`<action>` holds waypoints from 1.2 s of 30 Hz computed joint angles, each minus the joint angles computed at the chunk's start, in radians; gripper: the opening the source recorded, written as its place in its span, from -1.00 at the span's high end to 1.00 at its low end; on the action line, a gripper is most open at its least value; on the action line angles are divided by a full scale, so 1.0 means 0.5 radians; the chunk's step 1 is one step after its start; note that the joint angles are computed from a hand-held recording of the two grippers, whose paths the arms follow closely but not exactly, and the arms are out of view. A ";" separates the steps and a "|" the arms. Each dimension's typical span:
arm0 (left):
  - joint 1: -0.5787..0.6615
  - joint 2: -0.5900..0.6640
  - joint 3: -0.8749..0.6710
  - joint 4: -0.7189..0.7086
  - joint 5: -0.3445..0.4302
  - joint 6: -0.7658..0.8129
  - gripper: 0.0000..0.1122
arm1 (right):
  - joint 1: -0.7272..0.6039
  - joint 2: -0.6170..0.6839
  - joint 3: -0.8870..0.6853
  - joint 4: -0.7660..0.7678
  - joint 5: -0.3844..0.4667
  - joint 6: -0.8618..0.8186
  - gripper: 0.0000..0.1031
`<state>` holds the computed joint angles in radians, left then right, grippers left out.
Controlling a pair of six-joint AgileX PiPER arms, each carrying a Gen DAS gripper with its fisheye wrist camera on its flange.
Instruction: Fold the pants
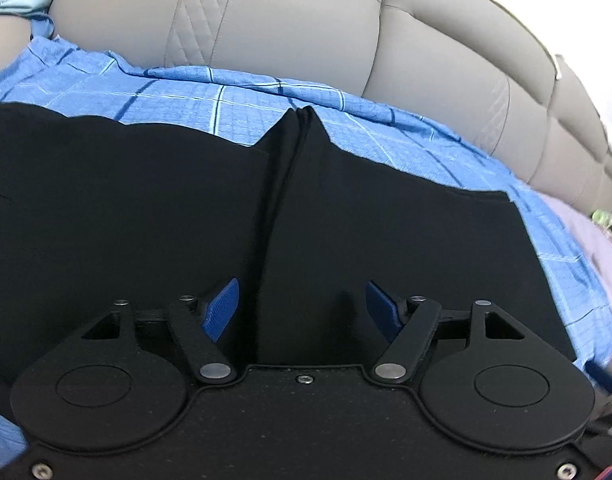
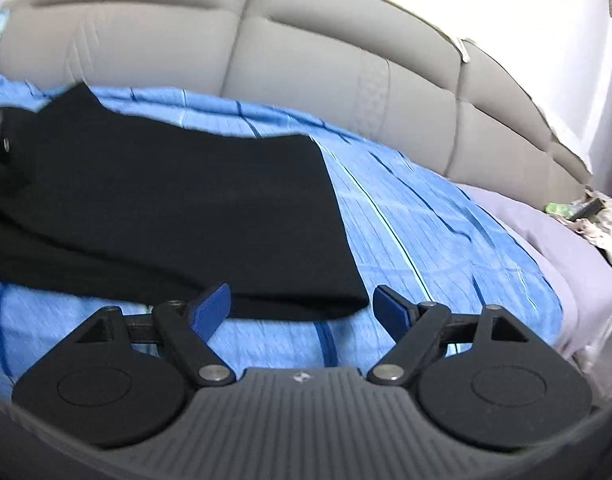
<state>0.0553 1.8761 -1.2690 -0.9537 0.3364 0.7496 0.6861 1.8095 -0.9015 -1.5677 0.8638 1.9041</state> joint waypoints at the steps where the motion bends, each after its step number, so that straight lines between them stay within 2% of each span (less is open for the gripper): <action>1: 0.000 0.006 -0.016 0.001 0.025 -0.007 0.02 | -0.005 0.026 -0.012 0.021 0.012 -0.027 -0.71; 2: -0.001 0.013 -0.039 0.045 0.052 -0.068 0.22 | -0.002 0.047 -0.018 0.014 0.033 -0.023 -0.74; 3: -0.003 0.025 -0.073 0.117 0.082 -0.167 0.33 | -0.001 0.055 -0.004 -0.021 0.053 0.011 -0.75; 4: 0.022 0.039 -0.119 0.139 0.169 -0.224 0.35 | -0.009 0.064 -0.007 -0.042 0.055 0.018 -0.76; 8: 0.197 0.097 -0.212 -0.070 0.539 -0.225 0.35 | -0.034 0.109 -0.058 -0.114 0.054 0.024 -0.82; 11: 0.255 0.187 -0.323 -0.117 0.672 -0.259 0.29 | -0.064 0.108 -0.046 -0.183 0.039 0.066 -0.83; 13: 0.241 0.242 -0.429 -0.055 0.697 -0.325 0.29 | -0.095 0.120 -0.065 -0.208 0.022 0.070 -0.84; 14: 0.215 0.249 -0.460 0.001 0.673 -0.373 0.39 | -0.098 0.121 -0.061 -0.217 0.022 0.083 -0.86; 15: 0.178 0.240 -0.468 0.092 0.615 -0.440 0.81 | -0.113 0.124 -0.061 -0.236 0.011 0.097 -0.87; 16: 0.121 0.219 -0.470 0.262 0.519 -0.572 0.87 | -0.129 0.125 -0.055 -0.258 0.000 0.121 -0.92; 17: 0.081 0.190 -0.450 0.380 0.445 -0.634 0.88 | -0.147 0.124 -0.049 -0.277 -0.012 0.141 -0.96; 21: -0.003 0.052 -0.262 0.455 0.208 -0.582 0.90 | -0.202 0.106 -0.036 -0.234 -0.003 0.141 -0.97; 24: -0.045 0.015 -0.211 0.627 0.151 -0.690 0.90 | -0.263 0.085 -0.024 -0.177 0.007 0.153 -0.90; 26: -0.071 0.001 -0.180 0.754 0.122 -0.800 0.90 | -0.287 0.099 -0.060 -0.059 0.090 0.095 -0.71; 27: -0.071 0.007 -0.173 0.752 0.124 -0.786 0.90 | -0.320 0.090 -0.064 -0.019 0.101 0.093 -0.72; 29: -0.082 0.024 -0.159 0.792 0.118 -0.810 0.89 | -0.406 0.024 -0.010 -0.039 -0.036 0.199 -0.73; 30: -0.092 -0.004 -0.099 0.769 0.066 -0.767 0.89 | -0.429 0.010 0.006 -0.043 -0.078 0.247 -0.73; 33: -0.128 -0.071 0.014 0.864 -0.039 -0.750 0.88 | -0.379 0.052 -0.020 -0.027 0.018 0.128 -0.73; 36: -0.151 -0.104 0.064 0.938 -0.083 -0.763 0.83 | -0.402 0.005 -0.020 0.002 -0.055 0.021 -0.73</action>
